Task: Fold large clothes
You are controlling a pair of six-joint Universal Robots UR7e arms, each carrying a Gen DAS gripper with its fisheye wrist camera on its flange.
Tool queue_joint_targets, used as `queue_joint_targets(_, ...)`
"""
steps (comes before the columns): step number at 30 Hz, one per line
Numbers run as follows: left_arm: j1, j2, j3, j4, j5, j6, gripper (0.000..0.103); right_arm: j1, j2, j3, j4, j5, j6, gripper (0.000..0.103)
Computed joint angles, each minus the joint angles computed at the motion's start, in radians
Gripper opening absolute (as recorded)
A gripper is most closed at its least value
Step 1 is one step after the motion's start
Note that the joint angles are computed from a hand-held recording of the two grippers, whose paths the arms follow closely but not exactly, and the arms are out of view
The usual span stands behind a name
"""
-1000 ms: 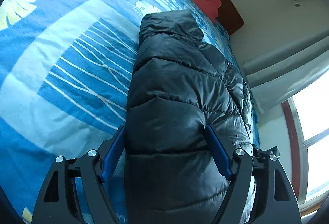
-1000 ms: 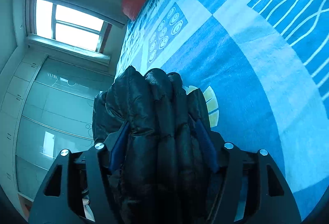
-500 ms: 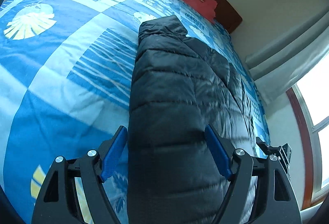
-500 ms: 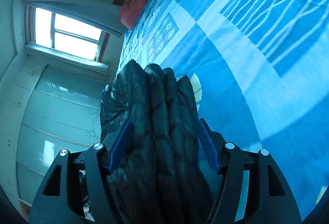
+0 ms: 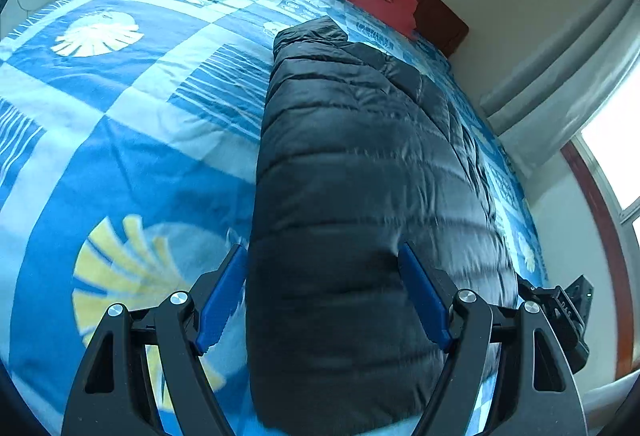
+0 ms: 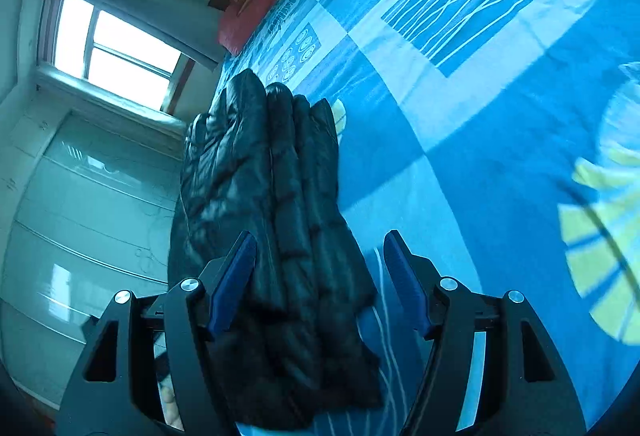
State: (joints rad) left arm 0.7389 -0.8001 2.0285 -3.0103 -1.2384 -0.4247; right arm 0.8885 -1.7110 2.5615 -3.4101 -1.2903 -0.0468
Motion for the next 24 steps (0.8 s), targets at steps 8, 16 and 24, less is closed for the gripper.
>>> queue_joint_targets(8, -0.101, -0.06, 0.117, -0.027, 0.173, -0.033, 0.078, 0.201, 0.041, 0.085, -0.229, -0.4, -0.075, 0.071)
queue_joint_targets(16, -0.187, -0.11, 0.181, -0.017, 0.296, -0.077, 0.081, 0.47, 0.23, 0.099, -0.529, -0.798, -0.214, 0.077)
queue_joint_targets(24, -0.277, -0.155, 0.227, 0.017, 0.399, -0.084, 0.082, 0.672, 0.348, 0.078, -0.666, -0.972, -0.327, 0.078)
